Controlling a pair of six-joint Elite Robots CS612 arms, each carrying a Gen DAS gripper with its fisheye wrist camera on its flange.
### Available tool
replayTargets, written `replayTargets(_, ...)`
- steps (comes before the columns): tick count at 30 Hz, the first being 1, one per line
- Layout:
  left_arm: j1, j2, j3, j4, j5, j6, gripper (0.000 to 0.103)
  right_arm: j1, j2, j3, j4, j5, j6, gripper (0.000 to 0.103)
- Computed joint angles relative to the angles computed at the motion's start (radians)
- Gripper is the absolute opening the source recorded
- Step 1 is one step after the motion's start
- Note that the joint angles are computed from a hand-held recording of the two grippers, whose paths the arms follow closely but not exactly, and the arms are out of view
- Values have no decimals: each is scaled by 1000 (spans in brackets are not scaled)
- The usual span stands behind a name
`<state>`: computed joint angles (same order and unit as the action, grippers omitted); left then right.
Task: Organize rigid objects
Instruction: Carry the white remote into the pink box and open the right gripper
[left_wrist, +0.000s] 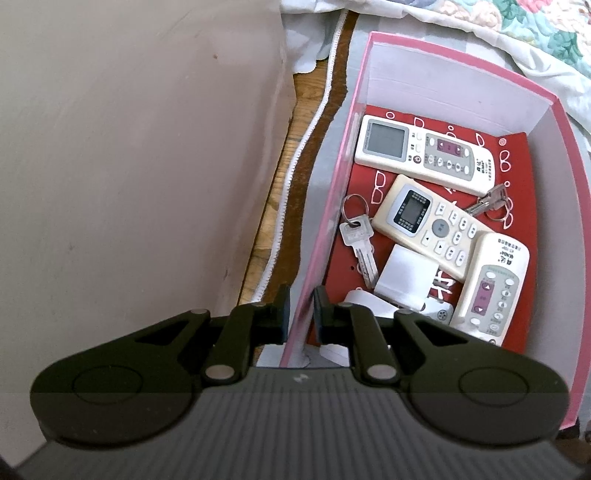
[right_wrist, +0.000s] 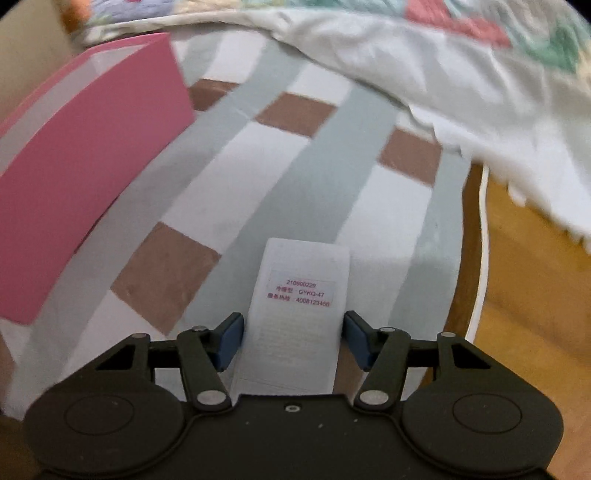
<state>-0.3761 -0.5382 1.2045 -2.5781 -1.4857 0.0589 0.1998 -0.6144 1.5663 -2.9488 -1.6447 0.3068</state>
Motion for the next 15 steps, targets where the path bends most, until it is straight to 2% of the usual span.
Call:
replayTargets(2,-1,0,2,-1,1,1,13,0,0,1,-13,12,3,64)
replayTargets(5,-1,0,-2,10,1,6,13,-22,-5,23,-90,115,82,64)
replayTargets(7,-2,0,-3,12,4,5,13,-43,-9,39,-153,207,149,64)
replayTargets(8,-2,0,-3,12,4,5,13,-55,-10,48,-193,263,192,64)
replayTargets(11,-2,1,-6,14,3,4,13,-93,10,65,-374,474,404,64)
replayTargets(13,-2,2,-6,13,3,3,13,-97,14,69,-449,544,510,64)
replayTargets(15,-2,2,-2,3,5,3,13,-93,17,60,-494,603,564,64)
